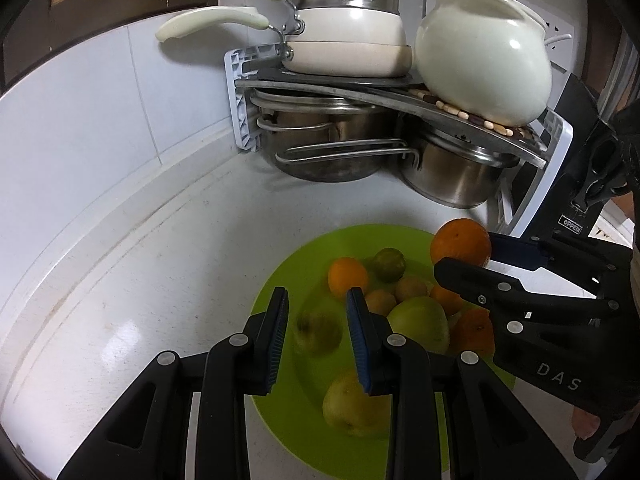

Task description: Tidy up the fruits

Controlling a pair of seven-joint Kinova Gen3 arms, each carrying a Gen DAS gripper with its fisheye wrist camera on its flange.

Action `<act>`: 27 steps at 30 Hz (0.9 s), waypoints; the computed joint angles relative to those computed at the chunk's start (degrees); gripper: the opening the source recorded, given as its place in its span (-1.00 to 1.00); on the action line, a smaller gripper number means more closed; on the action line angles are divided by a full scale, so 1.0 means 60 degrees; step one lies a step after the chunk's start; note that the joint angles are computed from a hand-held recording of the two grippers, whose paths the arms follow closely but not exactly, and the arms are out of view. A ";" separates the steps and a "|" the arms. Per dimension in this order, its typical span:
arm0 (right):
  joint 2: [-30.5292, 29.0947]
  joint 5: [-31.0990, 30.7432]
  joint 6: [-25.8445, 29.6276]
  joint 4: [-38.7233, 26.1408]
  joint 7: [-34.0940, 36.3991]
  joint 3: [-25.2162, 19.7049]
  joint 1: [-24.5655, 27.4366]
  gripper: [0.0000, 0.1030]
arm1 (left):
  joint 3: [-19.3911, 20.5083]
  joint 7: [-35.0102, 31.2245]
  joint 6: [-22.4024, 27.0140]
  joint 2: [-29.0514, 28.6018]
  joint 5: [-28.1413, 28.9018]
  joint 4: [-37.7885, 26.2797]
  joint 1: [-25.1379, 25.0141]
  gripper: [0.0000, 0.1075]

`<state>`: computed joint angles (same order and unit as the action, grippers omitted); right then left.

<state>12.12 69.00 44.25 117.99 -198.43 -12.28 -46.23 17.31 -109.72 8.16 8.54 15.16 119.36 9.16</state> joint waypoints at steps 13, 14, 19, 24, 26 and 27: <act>0.0125 0.0044 0.0580 -0.0106 -0.0227 -0.0006 -0.0202 0.16 | -0.0303 0.0540 -0.0183 -0.0181 -0.0173 0.0179 0.0175 -0.10; 0.0109 0.0037 0.0622 -0.0102 -0.0255 -0.0023 -0.0222 0.16 | -0.0397 0.0652 -0.0211 -0.0232 -0.0246 0.0217 0.0265 -0.08; 0.0032 -0.0065 0.0922 -0.0096 -0.0370 -0.0166 -0.0390 0.16 | -0.0378 0.0805 -0.0355 -0.0531 -0.0290 0.0455 0.0254 -0.02; -0.0072 -0.0319 0.1483 -0.0149 -0.0502 -0.0352 -0.0702 0.16 | -0.0366 0.0509 -0.0361 -0.1106 0.0151 0.0797 0.0206 0.06; -0.0138 -0.0386 0.1789 -0.0149 -0.0629 -0.0462 -0.0885 0.16 | -0.0593 0.0421 -0.0374 -0.1402 0.0275 0.0967 0.0413 0.10; -0.0170 -0.0434 0.2017 -0.0159 -0.0715 -0.0536 -0.1015 0.16 | -0.0693 0.0547 -0.0357 -0.1548 0.0154 0.1037 0.0508 0.11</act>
